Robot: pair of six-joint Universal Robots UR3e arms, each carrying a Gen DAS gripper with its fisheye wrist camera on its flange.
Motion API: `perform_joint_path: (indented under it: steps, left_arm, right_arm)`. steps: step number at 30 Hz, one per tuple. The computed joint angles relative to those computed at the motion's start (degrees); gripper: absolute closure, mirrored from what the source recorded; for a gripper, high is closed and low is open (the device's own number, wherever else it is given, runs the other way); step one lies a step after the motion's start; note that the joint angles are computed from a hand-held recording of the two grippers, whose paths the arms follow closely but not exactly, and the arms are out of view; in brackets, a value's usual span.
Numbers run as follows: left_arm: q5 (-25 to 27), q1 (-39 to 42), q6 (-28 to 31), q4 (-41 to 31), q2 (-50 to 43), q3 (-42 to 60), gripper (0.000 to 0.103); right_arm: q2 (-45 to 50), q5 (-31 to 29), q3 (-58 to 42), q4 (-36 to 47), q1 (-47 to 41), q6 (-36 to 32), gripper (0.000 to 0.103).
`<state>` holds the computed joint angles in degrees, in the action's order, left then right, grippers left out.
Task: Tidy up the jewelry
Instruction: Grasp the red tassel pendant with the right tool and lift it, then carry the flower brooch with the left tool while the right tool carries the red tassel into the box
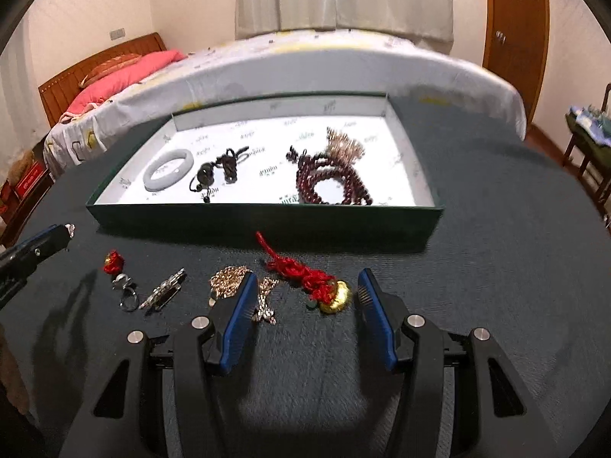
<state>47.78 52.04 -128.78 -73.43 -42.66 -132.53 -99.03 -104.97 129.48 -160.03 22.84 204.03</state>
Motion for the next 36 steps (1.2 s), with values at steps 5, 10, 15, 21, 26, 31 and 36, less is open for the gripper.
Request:
perform_joint_path:
  steps: [5, 10, 15, 21, 26, 31, 36]
  left_arm:
    - [1.1, -2.3, -2.4, 4.5, -2.6, -0.8, 0.087]
    - [1.6, -2.8, -2.8, 5.3, -2.7, -1.5, 0.087]
    - [1.7, -3.0, -2.9, 5.4, -2.4, -1.9, 0.087]
    - [0.8, -2.8, -2.9, 4.4, -1.2, -1.7, 0.087]
    - [-0.2, -4.4, -5.0, 5.8, -2.7, 0.0, 0.087]
    - [0.4, -8.7, -9.7, 12.6, -7.1, 1.4, 0.087]
    - [2.2, -15.3, -16.8, 22.7, -15.3, 3.9, 0.087]
  right_arm:
    - [0.1, 2.6, -0.2, 1.5, -2.1, -1.1, 0.051]
    - [-1.8, 3.5, 1.0, 1.8, -3.4, -2.0, 0.075]
    - [-4.5, 5.9, 3.3, 0.5, -5.2, -2.5, 0.085]
    - [-7.2, 5.3, 4.8, -2.5, -4.5, -1.5, 0.09]
    - [-8.4, 5.5, 4.0, -4.4, -5.3, -2.4, 0.09]
    - [-9.0, 6.4, 3.1, -6.1, -6.8, -3.6, 0.09]
    - [-6.9, 8.5, 0.9, -8.2, -9.4, -5.5, 0.09]
